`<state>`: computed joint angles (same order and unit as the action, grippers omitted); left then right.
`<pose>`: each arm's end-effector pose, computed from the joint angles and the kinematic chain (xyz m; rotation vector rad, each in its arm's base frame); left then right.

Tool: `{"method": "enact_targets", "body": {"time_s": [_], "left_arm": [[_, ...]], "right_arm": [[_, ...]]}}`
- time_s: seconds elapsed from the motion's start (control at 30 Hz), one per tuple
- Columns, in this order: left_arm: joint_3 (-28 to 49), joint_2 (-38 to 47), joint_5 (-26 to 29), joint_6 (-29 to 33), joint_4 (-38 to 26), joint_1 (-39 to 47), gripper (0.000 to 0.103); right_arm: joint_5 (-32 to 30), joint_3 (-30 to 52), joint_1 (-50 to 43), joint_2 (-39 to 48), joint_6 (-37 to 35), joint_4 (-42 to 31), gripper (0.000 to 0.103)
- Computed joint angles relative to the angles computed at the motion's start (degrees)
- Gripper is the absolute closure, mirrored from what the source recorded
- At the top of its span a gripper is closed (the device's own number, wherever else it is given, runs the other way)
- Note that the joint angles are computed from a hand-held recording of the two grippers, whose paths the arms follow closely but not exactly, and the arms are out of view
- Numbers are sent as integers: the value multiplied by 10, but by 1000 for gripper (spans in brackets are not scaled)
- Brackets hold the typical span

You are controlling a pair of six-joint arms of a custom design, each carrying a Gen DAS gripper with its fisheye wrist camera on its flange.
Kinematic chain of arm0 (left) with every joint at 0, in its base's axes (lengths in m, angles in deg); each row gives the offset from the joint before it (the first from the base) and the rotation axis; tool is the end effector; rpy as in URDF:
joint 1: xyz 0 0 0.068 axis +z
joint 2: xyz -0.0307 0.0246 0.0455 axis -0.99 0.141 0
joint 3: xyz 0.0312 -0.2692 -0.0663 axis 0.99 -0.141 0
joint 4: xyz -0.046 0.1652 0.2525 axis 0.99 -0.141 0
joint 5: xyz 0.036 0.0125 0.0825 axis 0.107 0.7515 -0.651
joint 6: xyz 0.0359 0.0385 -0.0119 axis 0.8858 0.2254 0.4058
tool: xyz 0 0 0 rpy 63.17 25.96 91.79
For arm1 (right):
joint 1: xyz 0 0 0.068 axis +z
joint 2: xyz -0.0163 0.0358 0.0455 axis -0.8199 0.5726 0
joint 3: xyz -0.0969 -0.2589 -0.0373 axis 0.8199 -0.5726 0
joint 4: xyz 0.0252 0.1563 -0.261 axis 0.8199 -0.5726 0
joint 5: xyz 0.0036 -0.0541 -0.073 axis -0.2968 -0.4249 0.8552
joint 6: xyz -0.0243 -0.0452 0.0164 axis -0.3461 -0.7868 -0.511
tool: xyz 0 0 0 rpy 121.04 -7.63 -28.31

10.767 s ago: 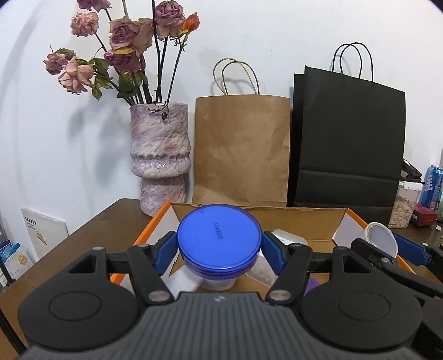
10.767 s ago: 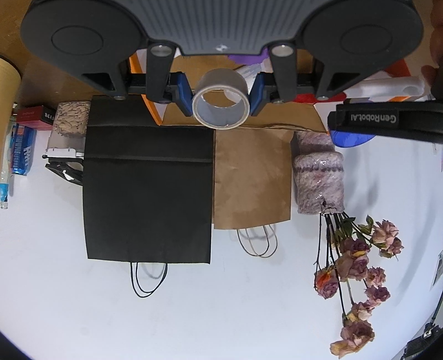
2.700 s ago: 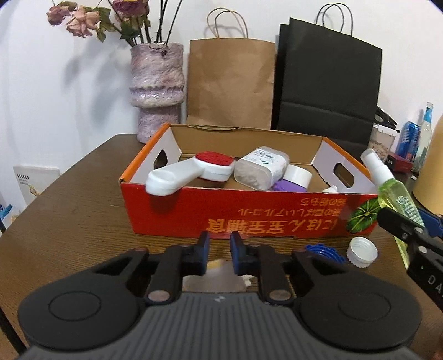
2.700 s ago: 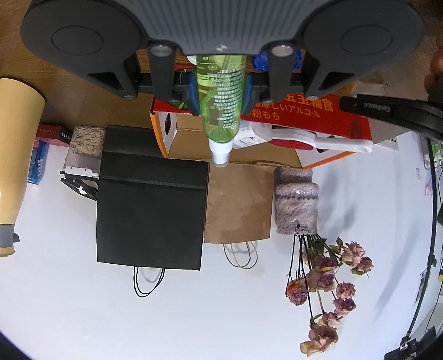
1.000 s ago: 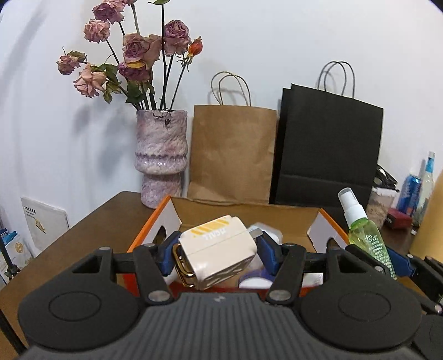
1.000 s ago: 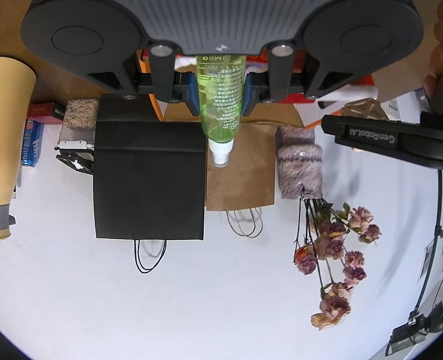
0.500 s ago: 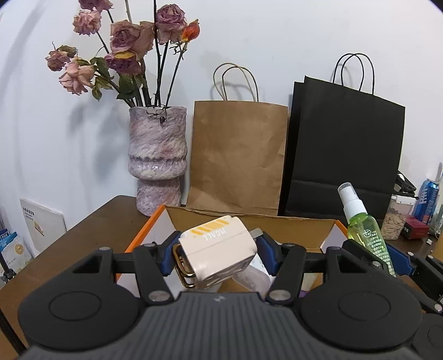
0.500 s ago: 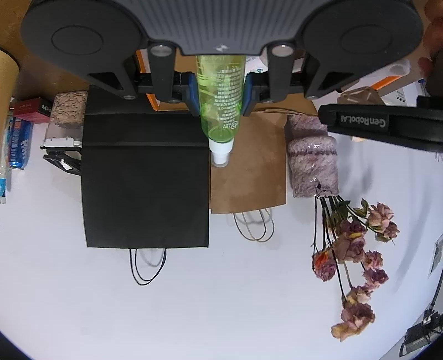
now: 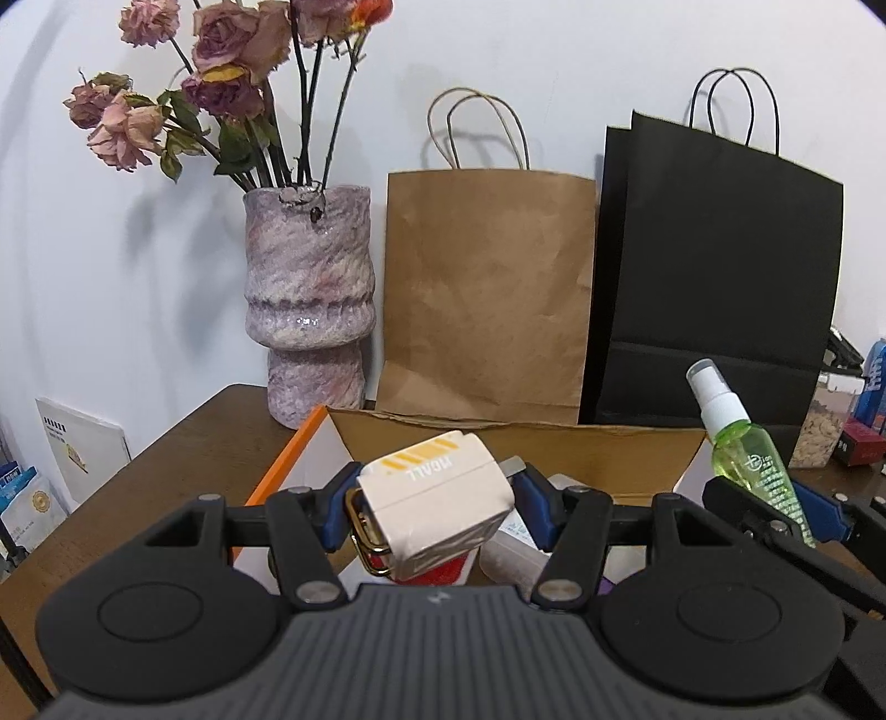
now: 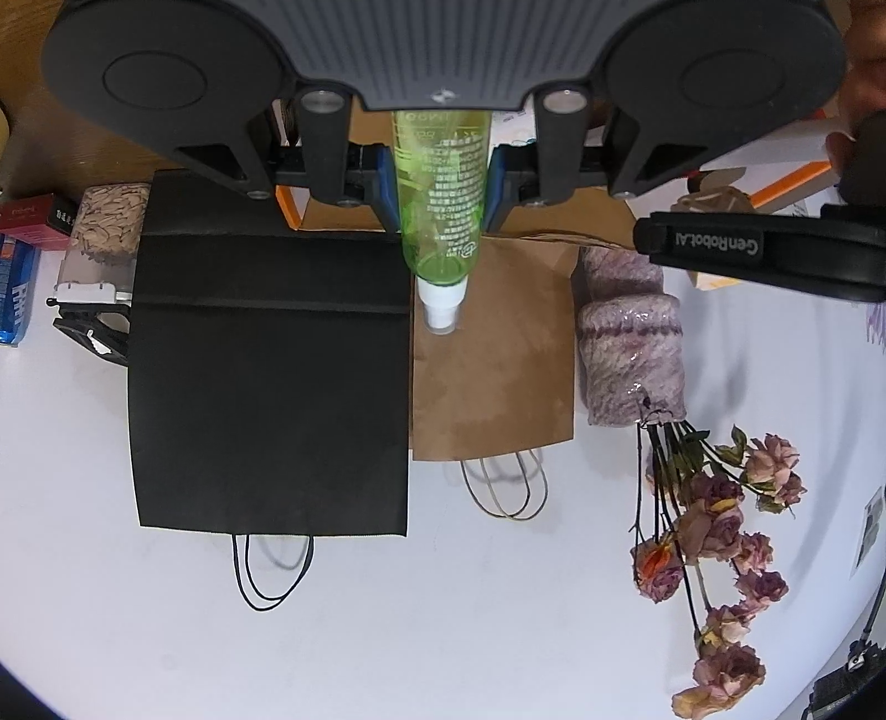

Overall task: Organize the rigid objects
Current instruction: 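Carry the green bottle and white cube plug over the box with both tools, then open left tool to drop plug in box while right tool releases bottle, then withdraw both open tools from the box toward the two bottle caps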

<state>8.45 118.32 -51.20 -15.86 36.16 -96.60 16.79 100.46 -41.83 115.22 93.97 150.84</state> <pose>0.3566 -0.0978 0.0970 0.3449 1.9725 -0.2673 0.2714 0.0475 0.0597 0.2326 1.7564 -0.1562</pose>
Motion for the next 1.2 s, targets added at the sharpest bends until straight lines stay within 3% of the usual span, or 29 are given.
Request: {"method": "enact_targets", "body": {"time_s": [0.07, 0.13, 0.2, 0.23, 0.27, 0.3, 0.43, 0.8, 1.2], "left_arm": [[9, 1, 4, 5, -21, 0, 41], [4, 2, -6, 5, -10, -3, 17], [-3, 0, -14, -1, 8, -4, 0], [-7, -2, -20, -2, 18, -4, 0], [-9, -4, -22, -2, 19, -5, 0], [-8, -5, -24, -3, 17, -5, 0], [-4, -3, -29, -7, 13, -5, 0], [-19, -12, -23, -10, 26, -3, 0], [-83, -70, -7, -22, 39, 6, 0]], "right_arm": [[-1, 5, -1, -6, -2, -23, 73], [-7, 13, -3, -22, 4, -76, 72], [0, 21, -3, -25, 12, -112, 53], [10, 23, 0, -23, 14, -117, 26], [19, 23, 2, -21, 15, -113, 8], [25, 21, 3, -17, 14, -102, 6], [29, 18, 4, -18, 16, -97, 0], [43, 10, 3, -31, 24, -109, 0], [45, -61, 19, -103, 15, -109, 0]]}}
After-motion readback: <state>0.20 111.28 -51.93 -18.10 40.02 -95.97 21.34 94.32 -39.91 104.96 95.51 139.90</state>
